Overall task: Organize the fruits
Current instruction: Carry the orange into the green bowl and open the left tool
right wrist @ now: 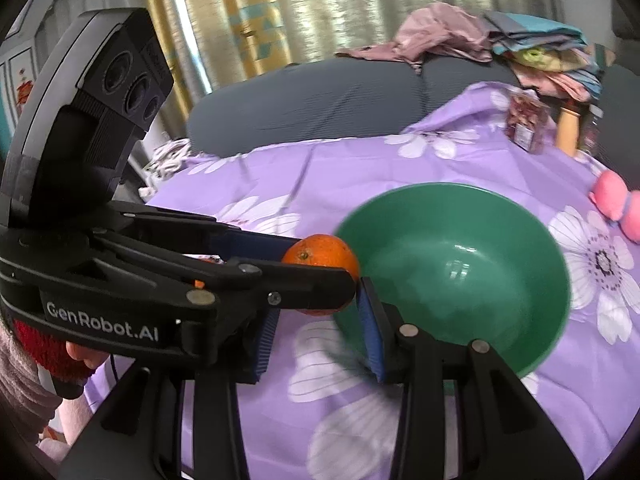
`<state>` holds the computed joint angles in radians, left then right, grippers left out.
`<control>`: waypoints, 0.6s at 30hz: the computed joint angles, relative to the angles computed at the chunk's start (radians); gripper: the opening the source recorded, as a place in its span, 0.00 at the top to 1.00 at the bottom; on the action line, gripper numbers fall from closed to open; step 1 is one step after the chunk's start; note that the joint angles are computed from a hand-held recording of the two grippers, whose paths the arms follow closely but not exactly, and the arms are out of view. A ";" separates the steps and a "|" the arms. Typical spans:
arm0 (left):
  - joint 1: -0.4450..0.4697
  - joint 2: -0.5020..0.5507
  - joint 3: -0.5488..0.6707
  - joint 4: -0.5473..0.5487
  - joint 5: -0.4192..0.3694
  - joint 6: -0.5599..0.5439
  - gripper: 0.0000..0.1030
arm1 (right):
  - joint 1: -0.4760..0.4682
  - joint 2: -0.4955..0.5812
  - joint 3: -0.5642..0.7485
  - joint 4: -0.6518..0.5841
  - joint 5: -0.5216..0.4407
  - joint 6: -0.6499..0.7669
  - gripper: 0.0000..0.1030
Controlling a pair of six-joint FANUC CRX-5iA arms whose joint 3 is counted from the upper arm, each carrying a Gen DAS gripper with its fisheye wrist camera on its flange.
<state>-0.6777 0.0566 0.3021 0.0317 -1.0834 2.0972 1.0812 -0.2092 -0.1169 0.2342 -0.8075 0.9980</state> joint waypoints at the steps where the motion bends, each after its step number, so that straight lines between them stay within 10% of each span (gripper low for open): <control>1: 0.006 0.010 0.003 0.016 0.005 -0.012 0.59 | -0.009 0.002 -0.001 0.000 0.000 -0.004 0.62; 18: 0.024 0.077 0.039 0.067 -0.030 -0.024 0.59 | -0.055 0.043 0.034 -0.045 -0.067 0.010 0.60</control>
<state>-0.6533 0.1336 0.3413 0.0990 -1.1137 2.0731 1.0265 -0.1666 -0.0833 0.1894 -0.8743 1.0082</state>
